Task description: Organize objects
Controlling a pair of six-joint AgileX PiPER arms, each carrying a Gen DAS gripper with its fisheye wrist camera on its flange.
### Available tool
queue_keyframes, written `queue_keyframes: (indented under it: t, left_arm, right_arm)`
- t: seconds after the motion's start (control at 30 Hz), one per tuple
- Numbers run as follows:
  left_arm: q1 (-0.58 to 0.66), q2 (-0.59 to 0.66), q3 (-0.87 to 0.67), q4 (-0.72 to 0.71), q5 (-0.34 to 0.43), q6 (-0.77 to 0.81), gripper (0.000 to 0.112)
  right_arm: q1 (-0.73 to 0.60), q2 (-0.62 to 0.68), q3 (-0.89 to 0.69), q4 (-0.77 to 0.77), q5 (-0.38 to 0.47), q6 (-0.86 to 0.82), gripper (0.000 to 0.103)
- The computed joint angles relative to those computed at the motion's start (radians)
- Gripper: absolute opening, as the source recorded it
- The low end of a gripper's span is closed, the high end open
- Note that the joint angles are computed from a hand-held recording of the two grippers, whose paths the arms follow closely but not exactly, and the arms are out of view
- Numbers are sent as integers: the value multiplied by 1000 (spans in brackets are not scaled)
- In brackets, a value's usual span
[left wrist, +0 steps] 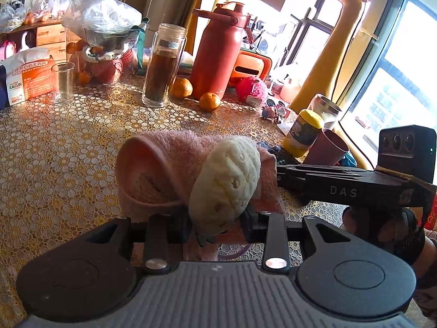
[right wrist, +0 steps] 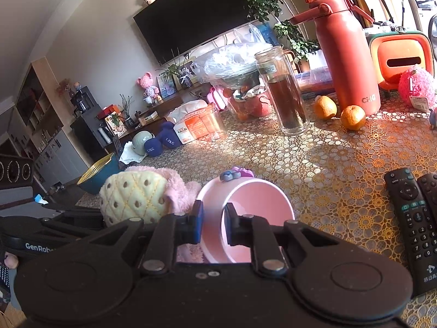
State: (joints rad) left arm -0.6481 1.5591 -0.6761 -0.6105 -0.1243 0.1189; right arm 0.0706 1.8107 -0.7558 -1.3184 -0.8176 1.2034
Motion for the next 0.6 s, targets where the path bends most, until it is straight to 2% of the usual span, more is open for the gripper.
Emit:
queue_keyframes:
  t: [0.13, 0.33, 0.5, 0.6]
  left_arm:
    - [23, 5, 4, -7, 5, 12, 34]
    - [61, 24, 9, 55, 3, -45, 34]
    - [88, 51, 3, 31, 1, -12, 34]
    - [114, 72, -2, 81, 7, -59, 34]
  right_arm:
    - [-2, 2, -3, -3, -5, 3, 16]
    - [-2, 1, -3, -3, -4, 3, 16]
    - [-2, 1, -4, -4, -3, 3, 16]
    - [-1, 2, -6, -6, -2, 3, 16]
